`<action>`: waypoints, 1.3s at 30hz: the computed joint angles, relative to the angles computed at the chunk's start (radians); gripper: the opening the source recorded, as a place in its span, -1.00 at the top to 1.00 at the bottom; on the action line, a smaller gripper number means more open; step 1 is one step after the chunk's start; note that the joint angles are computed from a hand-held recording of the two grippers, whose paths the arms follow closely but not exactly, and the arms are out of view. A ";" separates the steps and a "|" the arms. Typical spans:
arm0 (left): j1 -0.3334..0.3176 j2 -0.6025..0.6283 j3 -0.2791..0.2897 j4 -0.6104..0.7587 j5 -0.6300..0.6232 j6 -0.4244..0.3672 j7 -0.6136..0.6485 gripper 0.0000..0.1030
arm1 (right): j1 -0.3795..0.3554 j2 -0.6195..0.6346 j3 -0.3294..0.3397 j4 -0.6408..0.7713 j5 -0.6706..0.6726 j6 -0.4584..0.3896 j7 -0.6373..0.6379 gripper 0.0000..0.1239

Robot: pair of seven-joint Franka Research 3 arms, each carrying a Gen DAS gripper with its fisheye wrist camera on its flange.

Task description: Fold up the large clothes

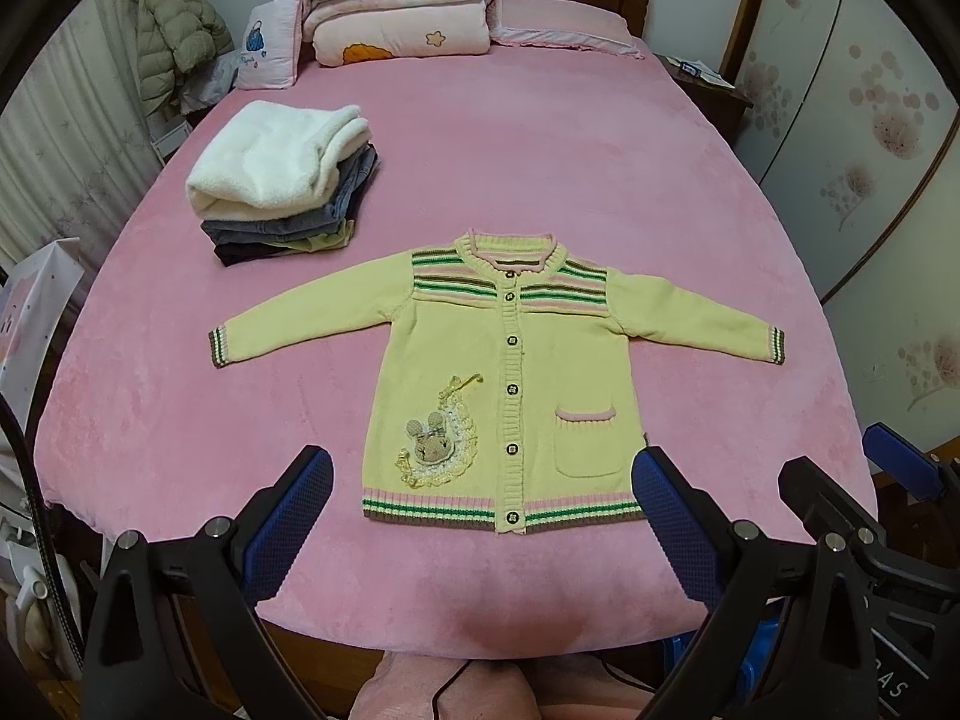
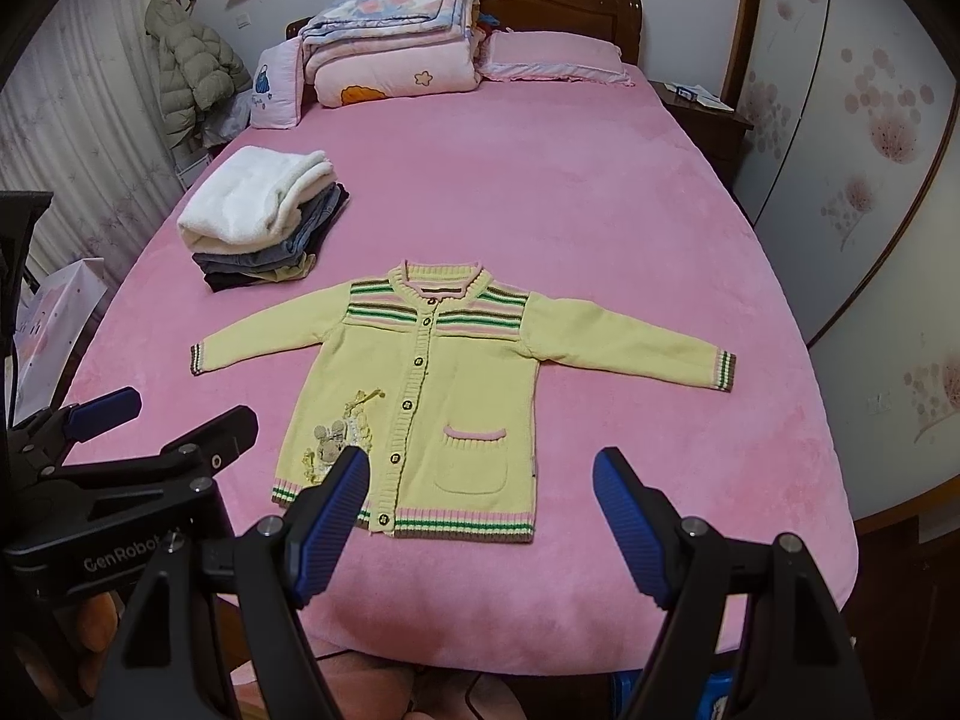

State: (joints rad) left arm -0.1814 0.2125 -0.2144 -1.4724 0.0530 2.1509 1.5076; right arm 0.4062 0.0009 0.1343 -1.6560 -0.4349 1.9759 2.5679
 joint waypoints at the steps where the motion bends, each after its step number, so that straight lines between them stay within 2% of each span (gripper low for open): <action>1: 0.001 0.001 0.000 0.001 -0.003 -0.001 0.004 -0.93 | 0.001 0.002 0.001 0.004 0.000 -0.004 0.004 -0.25; 13: 0.019 0.033 -0.001 0.061 -0.033 -0.019 0.092 -0.93 | 0.035 0.056 -0.002 0.083 -0.011 -0.076 0.066 -0.22; 22: 0.042 0.067 0.001 0.116 -0.060 -0.043 0.161 -0.93 | 0.085 0.136 -0.018 0.203 -0.030 -0.160 0.100 -0.22; 31: 0.065 0.086 -0.001 0.140 -0.095 -0.038 0.231 -0.93 | 0.136 0.202 -0.043 0.304 -0.048 -0.238 0.132 -0.21; 39: 0.091 0.083 -0.004 0.139 -0.147 -0.003 0.295 -0.93 | 0.180 0.267 -0.065 0.402 -0.065 -0.302 0.149 -0.21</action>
State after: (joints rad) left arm -0.0900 0.2952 -0.2189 -1.3337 -0.0940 2.1482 1.8021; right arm 0.5861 0.2677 0.0689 -1.2543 -0.4997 1.6741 2.7165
